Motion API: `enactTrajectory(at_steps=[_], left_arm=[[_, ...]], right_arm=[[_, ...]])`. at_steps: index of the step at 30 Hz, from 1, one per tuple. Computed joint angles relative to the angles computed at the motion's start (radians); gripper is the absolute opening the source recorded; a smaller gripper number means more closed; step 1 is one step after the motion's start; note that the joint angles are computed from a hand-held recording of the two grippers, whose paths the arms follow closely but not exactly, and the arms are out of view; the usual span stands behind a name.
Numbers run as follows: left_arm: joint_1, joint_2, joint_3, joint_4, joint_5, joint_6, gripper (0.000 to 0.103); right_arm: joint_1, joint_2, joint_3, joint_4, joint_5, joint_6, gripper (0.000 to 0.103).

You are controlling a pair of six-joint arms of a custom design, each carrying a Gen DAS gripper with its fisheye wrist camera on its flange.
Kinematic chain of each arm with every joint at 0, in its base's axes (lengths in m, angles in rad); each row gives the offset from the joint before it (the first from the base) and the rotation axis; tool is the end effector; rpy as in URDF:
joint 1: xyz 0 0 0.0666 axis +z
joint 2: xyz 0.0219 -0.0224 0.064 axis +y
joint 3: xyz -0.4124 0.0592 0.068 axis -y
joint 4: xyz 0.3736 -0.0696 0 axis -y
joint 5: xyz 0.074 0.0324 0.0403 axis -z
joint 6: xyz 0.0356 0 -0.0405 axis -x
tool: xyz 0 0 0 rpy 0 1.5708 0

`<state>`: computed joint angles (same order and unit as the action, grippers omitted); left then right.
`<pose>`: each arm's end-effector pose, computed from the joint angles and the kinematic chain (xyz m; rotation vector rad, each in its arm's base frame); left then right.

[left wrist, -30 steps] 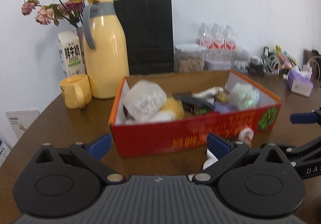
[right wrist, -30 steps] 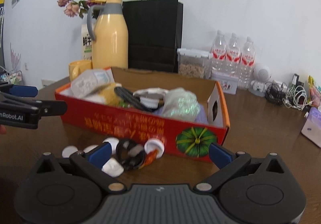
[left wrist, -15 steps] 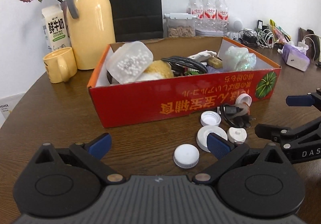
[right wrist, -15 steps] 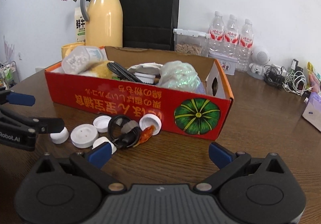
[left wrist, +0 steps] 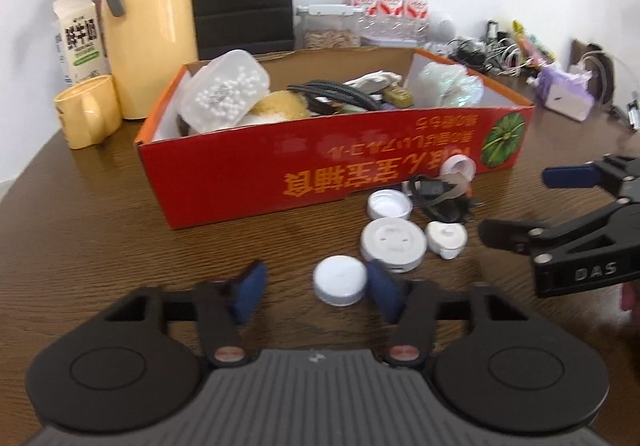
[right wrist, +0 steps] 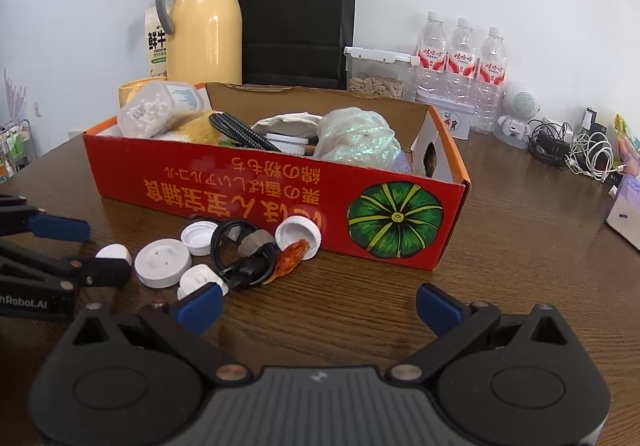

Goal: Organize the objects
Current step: 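Grasp a white bottle cap with the left gripper while the right grasps a black cable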

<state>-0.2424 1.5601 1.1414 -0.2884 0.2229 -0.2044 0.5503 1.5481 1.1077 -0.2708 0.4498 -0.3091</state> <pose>0.4925 -0.1303 0.3210 0.6167 2.1863 -0.2737 0.4334 0.2473 0.3158 -0.0355 2.1991 -0.0372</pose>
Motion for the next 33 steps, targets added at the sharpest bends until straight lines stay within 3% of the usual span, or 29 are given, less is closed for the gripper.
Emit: enactTrajectory(at_steps=[1, 6, 10, 15, 20, 25, 30, 33], left_arm=[[-0.002, -0.002, -0.003, 0.006, -0.001, 0.000, 0.030], [-0.002, -0.007, -0.011, 0.029, -0.005, 0.025, 0.029], [0.003, -0.011, -0.018, 0.055, -0.018, 0.052, 0.029], [0.006, -0.015, -0.022, 0.068, -0.019, 0.057, 0.029], [0.008, -0.021, -0.029, 0.081, -0.019, 0.061, 0.029], [0.010, -0.027, -0.037, 0.093, -0.011, 0.061, 0.029], [0.009, -0.029, -0.041, 0.102, -0.011, 0.066, 0.029], [0.010, -0.032, -0.045, 0.109, -0.009, 0.068, 0.029]], right_arm=[[0.001, 0.001, 0.001, 0.000, 0.000, 0.001, 0.103], [0.003, -0.001, -0.003, 0.009, 0.009, 0.001, 0.103], [0.011, -0.013, -0.027, 0.073, 0.023, 0.019, 0.101], [0.005, -0.026, -0.049, 0.165, -0.047, 0.041, 0.064], [0.005, 0.001, -0.019, 0.167, -0.070, 0.043, 0.041], [0.012, 0.035, 0.023, 0.135, -0.067, 0.041, 0.029], [0.017, 0.045, 0.036, 0.117, -0.062, 0.037, 0.008], [0.021, 0.042, 0.026, 0.140, -0.047, 0.043, 0.007]])
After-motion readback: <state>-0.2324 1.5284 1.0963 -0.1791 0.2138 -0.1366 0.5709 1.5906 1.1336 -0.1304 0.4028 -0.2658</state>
